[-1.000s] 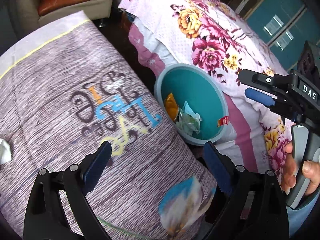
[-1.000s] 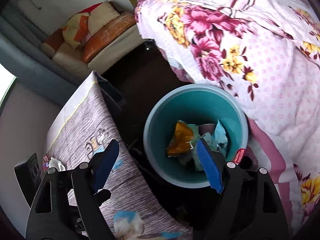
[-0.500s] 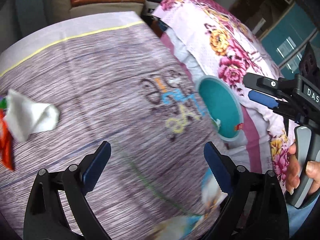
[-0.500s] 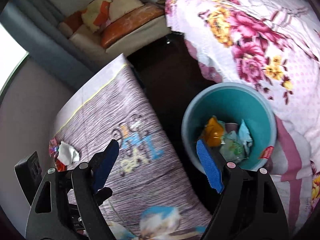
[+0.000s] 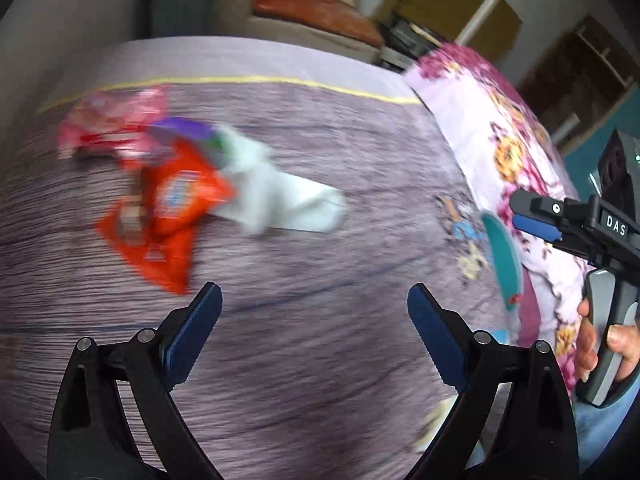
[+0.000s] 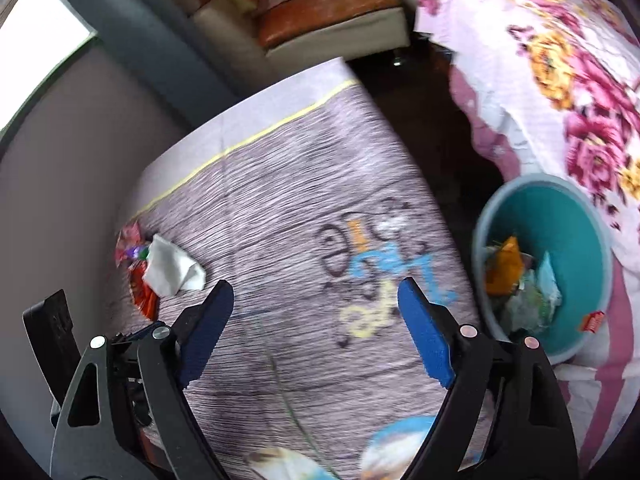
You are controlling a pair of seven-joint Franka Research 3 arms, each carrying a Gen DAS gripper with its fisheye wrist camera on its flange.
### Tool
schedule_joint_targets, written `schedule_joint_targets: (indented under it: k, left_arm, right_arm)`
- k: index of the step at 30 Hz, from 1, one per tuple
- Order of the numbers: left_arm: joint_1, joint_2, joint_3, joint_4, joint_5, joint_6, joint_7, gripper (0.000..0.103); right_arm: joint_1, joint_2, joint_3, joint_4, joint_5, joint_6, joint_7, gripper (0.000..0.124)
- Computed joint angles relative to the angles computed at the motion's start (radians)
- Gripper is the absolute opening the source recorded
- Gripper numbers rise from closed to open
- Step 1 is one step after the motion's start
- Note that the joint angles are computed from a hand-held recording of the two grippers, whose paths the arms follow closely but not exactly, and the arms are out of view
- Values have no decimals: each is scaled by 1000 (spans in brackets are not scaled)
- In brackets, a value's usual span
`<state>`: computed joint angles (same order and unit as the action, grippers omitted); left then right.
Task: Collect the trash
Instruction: 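Move both open tools back over the table, then grasp the orange Ovaltine packet with the left tool while the right tool grasps the white tissue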
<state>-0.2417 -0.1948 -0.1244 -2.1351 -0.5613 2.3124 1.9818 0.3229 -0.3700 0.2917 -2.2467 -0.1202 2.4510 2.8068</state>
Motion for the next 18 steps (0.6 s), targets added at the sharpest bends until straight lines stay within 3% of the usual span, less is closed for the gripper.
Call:
schedule_joint_targets:
  k: [6, 18]
  left_arm:
    - [58, 27, 27, -2, 56, 57, -48, 94]
    - [130, 109, 26, 44, 94, 70, -33, 94]
  right_arm:
    - [40, 184, -12, 152, -6, 17, -79, 80]
    - [170, 470, -108, 433, 13, -17, -198, 80]
